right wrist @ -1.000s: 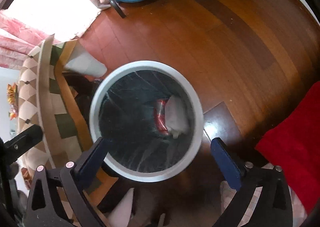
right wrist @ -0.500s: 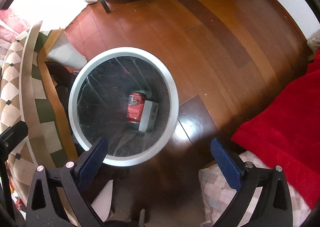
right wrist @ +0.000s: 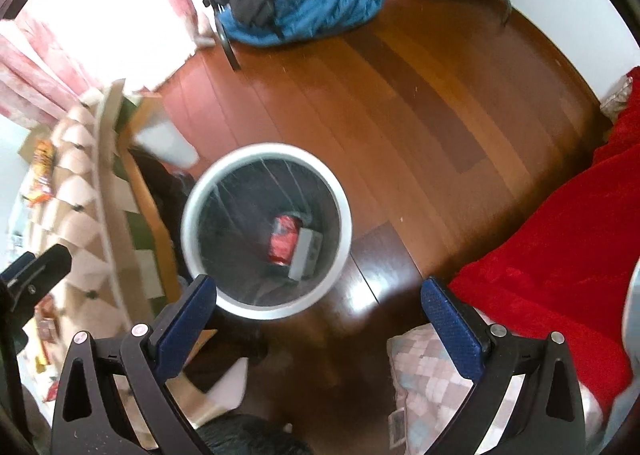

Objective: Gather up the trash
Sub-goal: 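Move both tools back over the table, then grasp the bread crust with the left tool while the right tool grasps the brown packet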

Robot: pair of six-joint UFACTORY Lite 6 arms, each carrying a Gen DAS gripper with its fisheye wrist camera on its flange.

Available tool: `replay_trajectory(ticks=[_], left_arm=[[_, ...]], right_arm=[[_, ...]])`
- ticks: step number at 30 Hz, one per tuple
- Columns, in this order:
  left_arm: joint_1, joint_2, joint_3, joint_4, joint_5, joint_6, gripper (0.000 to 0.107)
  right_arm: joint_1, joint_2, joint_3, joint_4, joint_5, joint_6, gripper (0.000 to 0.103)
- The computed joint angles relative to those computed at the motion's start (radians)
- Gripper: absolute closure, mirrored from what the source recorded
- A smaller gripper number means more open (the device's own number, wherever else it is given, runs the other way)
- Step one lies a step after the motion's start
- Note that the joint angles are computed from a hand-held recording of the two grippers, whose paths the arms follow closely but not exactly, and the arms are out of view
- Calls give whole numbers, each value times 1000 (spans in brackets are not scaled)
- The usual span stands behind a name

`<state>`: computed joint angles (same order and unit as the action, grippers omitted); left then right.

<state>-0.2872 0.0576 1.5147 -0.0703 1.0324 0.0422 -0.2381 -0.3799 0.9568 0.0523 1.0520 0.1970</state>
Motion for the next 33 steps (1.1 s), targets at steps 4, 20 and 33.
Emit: replay_trajectory(ticks=[4,20,33], left_arm=[[74,-59,73,-40,65,57,10],[1010,49,241,-254,184,663,10],[1342,460,319,-253,102,876,18]], right_arm=[[71,-42,134,-10,103,76,0],[971,331,626,-147,127,723,0],[1165,1065,1095,-17,-25,758,0]])
